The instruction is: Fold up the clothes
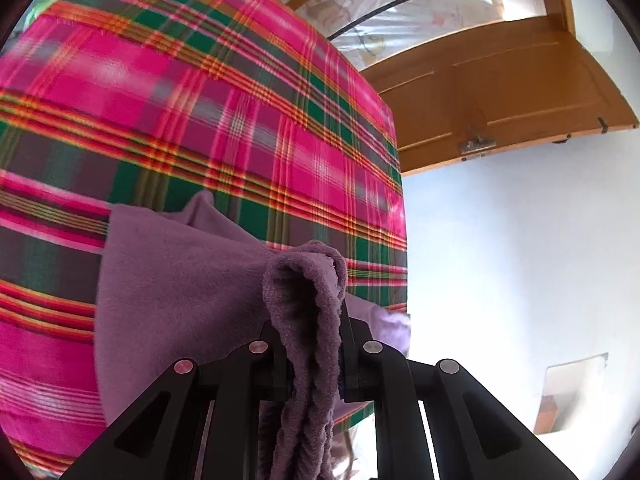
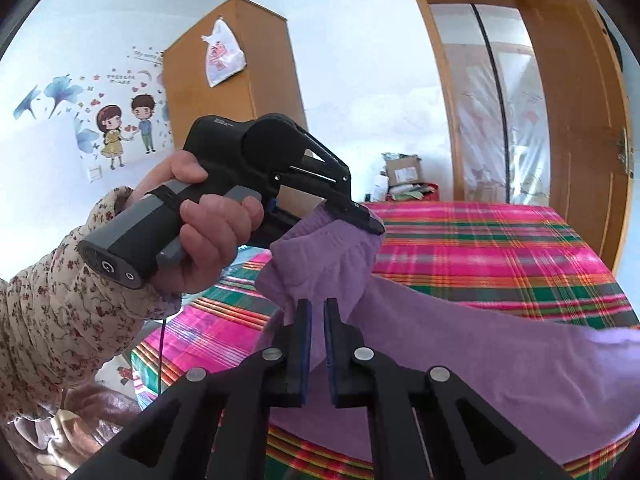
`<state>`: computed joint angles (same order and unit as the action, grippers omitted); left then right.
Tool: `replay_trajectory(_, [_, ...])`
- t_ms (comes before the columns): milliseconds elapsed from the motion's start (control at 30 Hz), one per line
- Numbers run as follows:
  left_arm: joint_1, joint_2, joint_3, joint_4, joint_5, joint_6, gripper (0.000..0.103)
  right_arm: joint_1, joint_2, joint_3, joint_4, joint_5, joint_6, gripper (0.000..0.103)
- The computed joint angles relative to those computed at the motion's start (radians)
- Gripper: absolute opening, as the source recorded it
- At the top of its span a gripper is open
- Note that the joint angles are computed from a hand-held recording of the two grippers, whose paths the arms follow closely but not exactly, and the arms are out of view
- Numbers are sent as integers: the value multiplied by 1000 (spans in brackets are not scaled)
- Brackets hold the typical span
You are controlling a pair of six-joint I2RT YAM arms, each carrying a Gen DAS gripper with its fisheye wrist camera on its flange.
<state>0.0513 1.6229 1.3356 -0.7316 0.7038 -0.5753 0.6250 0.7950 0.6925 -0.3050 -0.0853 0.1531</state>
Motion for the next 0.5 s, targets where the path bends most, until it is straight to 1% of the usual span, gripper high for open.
replay_trajectory(133, [-43, 74, 19, 11, -12, -11, 14, -69, -2, -16, -32, -34, -3, 7])
replay_trajectory(200, [-66, 111, 29, 15, -20, -14, 15, -128, 6, -31, -39, -78, -5, 7])
replay_trajectory(267, [-83, 149, 40, 18, -28, -24, 15, -161, 16, -43, -41, -92, -7, 7])
replay_trajectory(367, [-103, 197, 55, 26, -42, -34, 15, -228, 53, -52, -39, -147, -5, 7])
replay_trajectory(433, [-106, 204, 52, 43, -37, -44, 16, -266, 74, -55, -34, -183, -1, 7])
replay_trajectory(500, [-108, 212, 49, 60, -32, -55, 26, -310, 92, -60, -25, -231, -1, 7])
